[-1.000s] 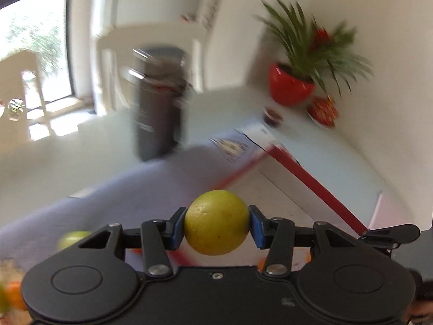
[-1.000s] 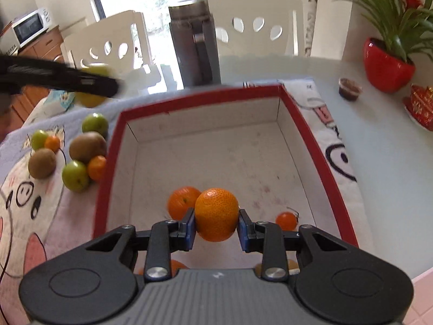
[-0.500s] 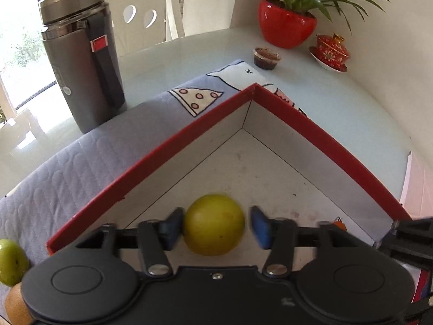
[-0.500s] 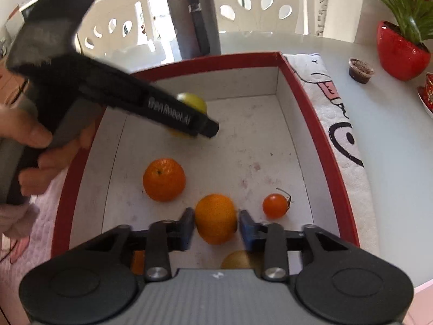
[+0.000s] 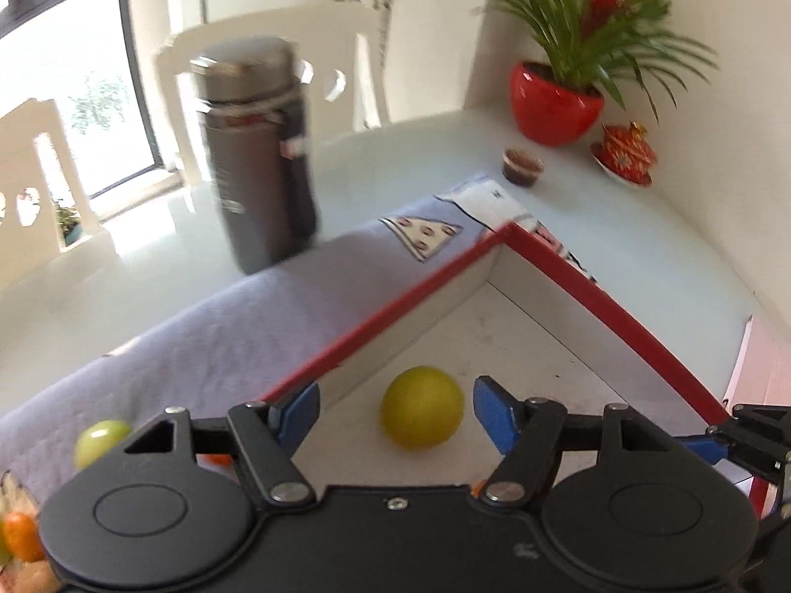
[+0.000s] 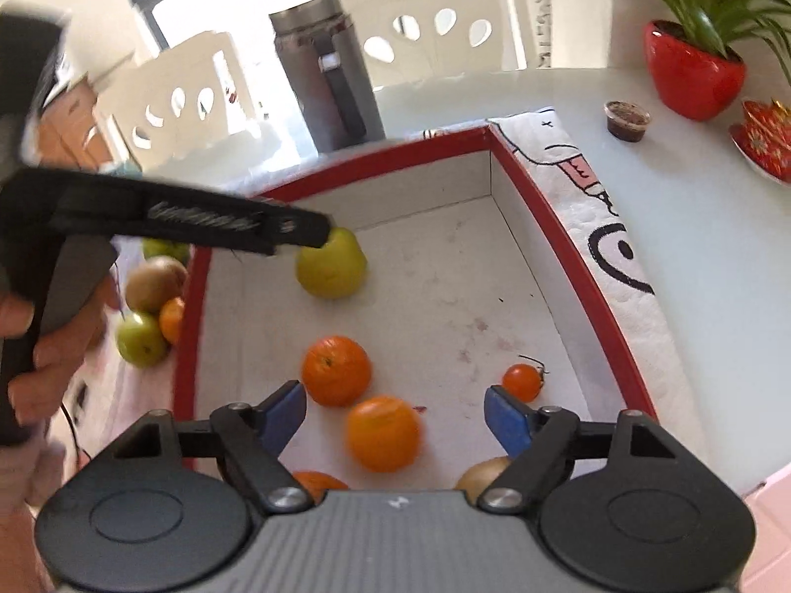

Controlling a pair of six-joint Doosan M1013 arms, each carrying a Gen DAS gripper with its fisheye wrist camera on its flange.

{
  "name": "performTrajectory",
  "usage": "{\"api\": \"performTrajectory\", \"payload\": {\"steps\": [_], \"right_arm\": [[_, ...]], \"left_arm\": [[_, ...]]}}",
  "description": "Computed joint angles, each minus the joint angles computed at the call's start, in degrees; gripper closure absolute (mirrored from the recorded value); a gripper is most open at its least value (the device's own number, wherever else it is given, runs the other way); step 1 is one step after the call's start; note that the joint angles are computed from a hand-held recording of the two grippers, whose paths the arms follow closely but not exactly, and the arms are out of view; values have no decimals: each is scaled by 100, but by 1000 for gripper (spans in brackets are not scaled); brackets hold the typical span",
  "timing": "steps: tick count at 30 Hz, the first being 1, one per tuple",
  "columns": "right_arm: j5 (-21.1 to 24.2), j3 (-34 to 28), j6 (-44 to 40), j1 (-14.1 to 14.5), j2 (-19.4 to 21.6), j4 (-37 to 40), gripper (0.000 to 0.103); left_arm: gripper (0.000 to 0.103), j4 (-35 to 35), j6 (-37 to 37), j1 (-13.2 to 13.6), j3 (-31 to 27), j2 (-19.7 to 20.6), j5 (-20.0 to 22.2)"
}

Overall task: Organize fruits
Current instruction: 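Lower both fruits into the red box and open both tools, then move both tools back over the fruit rows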

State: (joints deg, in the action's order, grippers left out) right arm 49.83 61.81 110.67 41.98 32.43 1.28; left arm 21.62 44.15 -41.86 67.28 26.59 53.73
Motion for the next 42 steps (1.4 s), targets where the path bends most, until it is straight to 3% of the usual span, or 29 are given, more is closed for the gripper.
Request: {"api": "performTrajectory", "payload": {"steps": [3, 8, 11, 15, 18, 23, 26, 36, 38, 42], "right_arm": [[-78, -5, 141, -39, -41, 341, 19], [-255, -88, 883, 88, -75, -192, 19], [-225, -221, 1227, 185, -32, -405, 18], [-116, -519, 1263, 418, 109, -750, 15], [74, -834, 1008, 568, 284, -584, 11], [725, -1755, 584, 724, 822, 211, 10], [945, -2304, 393, 911, 1163, 44, 9], [2653, -4470, 685, 1199, 2655, -706, 11], [2458, -4206, 775, 1161, 2558, -628, 5], [1448, -3272, 1320, 1068, 2140, -391, 0]], "left_arm": [[21, 382, -308, -44, 306, -265, 33], [21, 814, -916, -34, 1089, -886, -100], [20, 1180, -1201, -25, 1508, -1242, 30], [20, 1595, -1605, 35, 2080, -1703, 240], [20, 1673, -1915, 166, 2495, -2016, 150], [20, 1427, -2102, 542, 3005, -2362, -188], [20, 1380, -2226, 707, 3215, -2462, -293], [20, 833, -1838, 971, 3403, -2274, -585], [20, 735, -1690, 992, 3390, -2195, -547], [20, 713, -1601, 989, 3362, -2053, -483]]}}
